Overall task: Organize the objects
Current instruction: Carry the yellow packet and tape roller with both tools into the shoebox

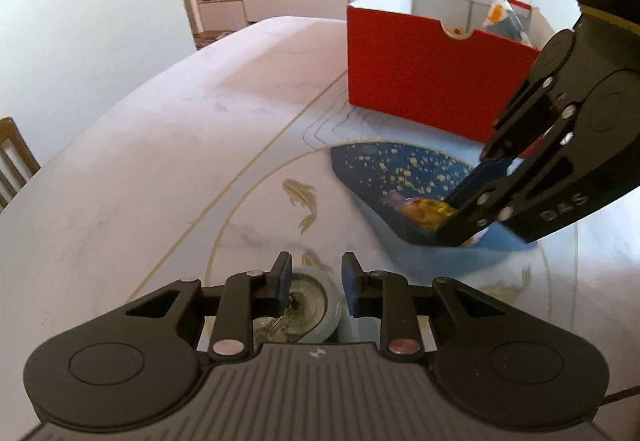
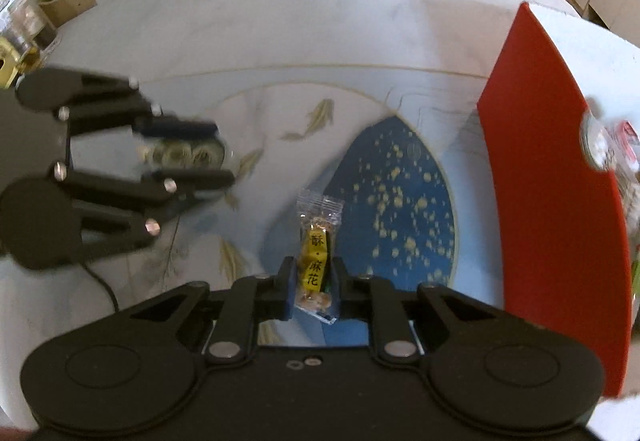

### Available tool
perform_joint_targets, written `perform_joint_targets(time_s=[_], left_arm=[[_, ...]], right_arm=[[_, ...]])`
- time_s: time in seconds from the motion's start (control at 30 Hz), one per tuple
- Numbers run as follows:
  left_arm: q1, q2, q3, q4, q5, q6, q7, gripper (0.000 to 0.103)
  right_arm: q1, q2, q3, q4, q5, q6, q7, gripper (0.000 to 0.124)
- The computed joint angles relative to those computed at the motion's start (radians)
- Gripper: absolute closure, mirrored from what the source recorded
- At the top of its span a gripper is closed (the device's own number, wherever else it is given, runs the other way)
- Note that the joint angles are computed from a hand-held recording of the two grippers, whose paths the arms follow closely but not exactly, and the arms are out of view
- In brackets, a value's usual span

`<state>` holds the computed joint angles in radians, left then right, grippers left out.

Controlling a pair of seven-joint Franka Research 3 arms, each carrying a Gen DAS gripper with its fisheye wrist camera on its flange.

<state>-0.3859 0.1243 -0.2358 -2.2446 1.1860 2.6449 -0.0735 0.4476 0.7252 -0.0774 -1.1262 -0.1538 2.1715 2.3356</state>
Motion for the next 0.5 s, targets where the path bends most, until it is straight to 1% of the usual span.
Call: perform_joint_targets(time_s=[0.07,0.1,0.13,0.17,0.27,0.33,0.4,0.47,0.5], left_arm=[[0.002,-0.007,-0.002,-0.007,-0.012,-0.005,0.037,0.063],[0.002,-0.013,-0.003,-0.013,-0.013,-0.009,0.051,0.047],[0.0,-0.022,-0.004,-0.021,-0.002,-0.017,0.054,0.034],[0.001,-0.031,-0.005,-0.029,0.011,-0.021,0.054,0.033],[0.018,-0.051,-0.006,-0.058,-0.001,0.018,0.115,0.033],[0.03,-0.054,-0.007,-0.071,-0.011,0.05,0.185,0.033],[0.037,-0.049,-0.009,-0.076,-0.048,0.06,0.276,0.033],[0.042,-0.038,-0.008,-0.073,-0.078,0.067,0.33,0.033],[0.045,-0.035,-0.004,-0.074,-0.082,0.078,0.335,0.033]], right_arm=[[0.005,-0.026,0.002,-0.046,0.001,0.015,0.007,0.107],[0.007,-0.037,0.003,-0.067,0.0,0.021,0.012,0.107],[0.011,-0.048,0.002,-0.086,-0.003,0.026,0.02,0.107],[0.014,-0.054,0.003,-0.098,-0.006,0.028,0.024,0.107],[0.022,-0.072,0.003,-0.126,-0.019,0.031,0.035,0.107],[0.023,-0.078,0.005,-0.138,-0.024,0.035,0.037,0.107],[0.024,-0.081,0.006,-0.141,-0.03,0.035,0.036,0.107],[0.023,-0.08,0.007,-0.144,-0.031,0.037,0.034,0.107],[0.023,-0.081,0.008,-0.144,-0.033,0.036,0.03,0.107]])
